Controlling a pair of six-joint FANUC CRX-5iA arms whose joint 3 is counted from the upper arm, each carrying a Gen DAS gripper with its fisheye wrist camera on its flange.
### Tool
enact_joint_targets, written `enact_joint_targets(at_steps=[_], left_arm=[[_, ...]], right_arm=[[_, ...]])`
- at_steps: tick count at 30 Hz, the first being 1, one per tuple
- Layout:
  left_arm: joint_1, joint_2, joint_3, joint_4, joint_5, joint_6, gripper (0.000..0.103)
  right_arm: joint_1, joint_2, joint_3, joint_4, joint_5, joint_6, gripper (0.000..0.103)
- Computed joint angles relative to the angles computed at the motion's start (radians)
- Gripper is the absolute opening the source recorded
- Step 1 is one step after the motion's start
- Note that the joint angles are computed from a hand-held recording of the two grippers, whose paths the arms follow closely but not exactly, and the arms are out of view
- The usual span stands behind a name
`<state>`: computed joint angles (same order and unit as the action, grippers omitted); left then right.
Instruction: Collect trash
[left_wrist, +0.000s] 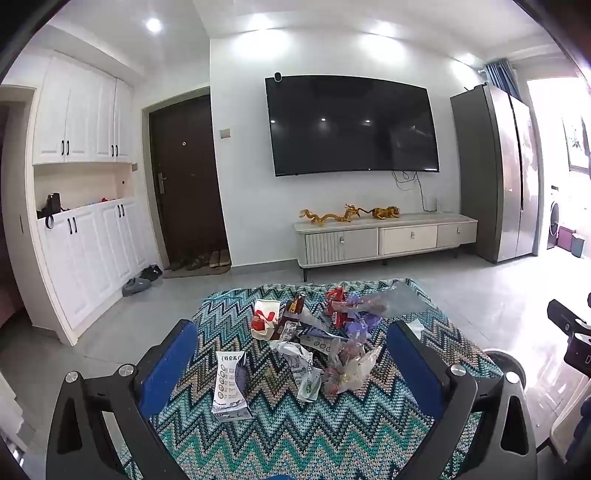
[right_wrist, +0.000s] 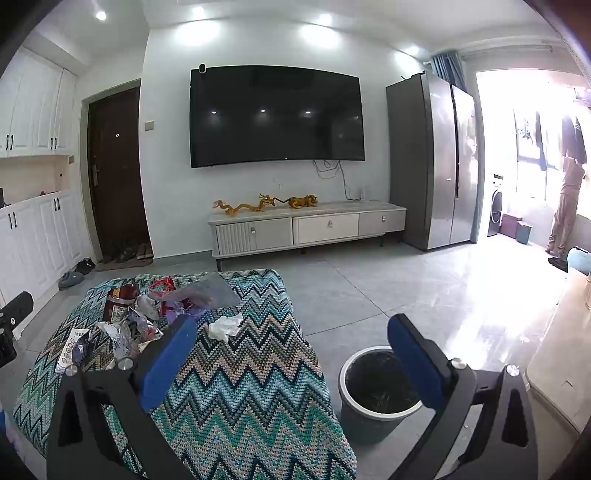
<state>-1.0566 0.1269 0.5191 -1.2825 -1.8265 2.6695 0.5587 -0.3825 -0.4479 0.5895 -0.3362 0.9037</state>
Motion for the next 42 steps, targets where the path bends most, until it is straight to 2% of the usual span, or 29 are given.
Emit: enact_joint_targets(at_steps=[4,7,13,22,25,29,36,42], left_arm=[[0.019,-0.002,-0.002,0.002,0.022,0.013,0.103],[-0.047,0.008,-0.003,-0.092,-0.012,0.041,0.103],[-0.076,0.003,-0.004,-0.119,-0.044,0.056,0.103],[-0.09,-0.013,-0.012,-0.146,-0.073,0.076,0.103],[-0.082,-0.019,-0.02,-0.146,-0.072,0.084,0.103],[-0.062,-0.031,-0.032,-0.138,-0.067,0.099,0.103],[-0.003,-0.044,-0.045,-0.093,-0.031,0.097,0.103],[0.046,-0.05,-0.045,-0.056,0.018,0.084,0.103]], right_arm=[[0.006,-0.006,-0.01,0.019,-0.011,-0.012,0.103],[-0.007,-0.015,0.017,-0.058,-0.034,0.063,0.103],[-0.005,-0.037,-0.002,-0.022,-0.044,0.031,0.103],[0.002,-0.042,0.001,-0.057,-0.008,0.074,0.103],[-0.001,-0.035,-0.012,-0.002,0.014,0.022,0.103],[-0.004,-0.017,0.014,-0.071,0.025,0.083,0.103],[-0.001,0.03,0.056,-0.117,0.009,0.137,0.103],[-0.008,0.073,0.077,-0.084,0.003,0.1,0.103]])
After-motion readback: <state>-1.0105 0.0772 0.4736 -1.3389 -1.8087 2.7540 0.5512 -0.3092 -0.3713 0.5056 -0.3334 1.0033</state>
